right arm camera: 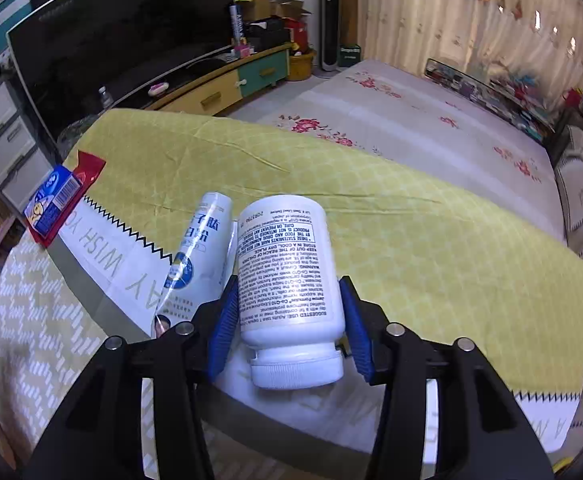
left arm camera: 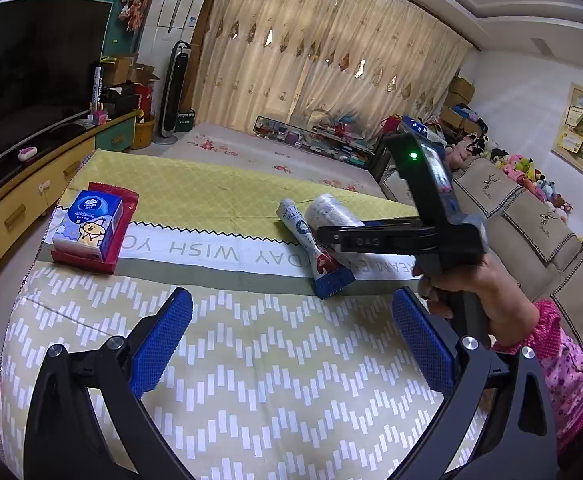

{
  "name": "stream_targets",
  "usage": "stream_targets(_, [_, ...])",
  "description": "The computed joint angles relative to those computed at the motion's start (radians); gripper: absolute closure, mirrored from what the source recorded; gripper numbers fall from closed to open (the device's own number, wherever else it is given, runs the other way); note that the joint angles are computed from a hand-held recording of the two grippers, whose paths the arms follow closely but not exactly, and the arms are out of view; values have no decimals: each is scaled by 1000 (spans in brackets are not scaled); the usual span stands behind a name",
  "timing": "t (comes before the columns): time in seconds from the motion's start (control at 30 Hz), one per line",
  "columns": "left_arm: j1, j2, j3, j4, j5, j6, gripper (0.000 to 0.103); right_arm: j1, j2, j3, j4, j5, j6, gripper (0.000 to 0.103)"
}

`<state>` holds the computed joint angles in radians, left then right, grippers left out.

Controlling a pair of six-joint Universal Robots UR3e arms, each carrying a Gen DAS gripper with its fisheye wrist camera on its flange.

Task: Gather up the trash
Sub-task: 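Carry the pill bottle over the bin and open the right gripper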

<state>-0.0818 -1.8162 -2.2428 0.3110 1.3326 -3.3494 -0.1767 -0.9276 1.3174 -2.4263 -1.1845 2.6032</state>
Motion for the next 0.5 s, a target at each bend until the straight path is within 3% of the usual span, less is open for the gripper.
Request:
stream_targets(0.3, [-45,-17,18,11,55,11,5,-170,-319,385,-32,133,-51,56])
stream_targets(0.5, [-78,-21,26,21,104,18,5,-478,-630,693,91,226,-235,56])
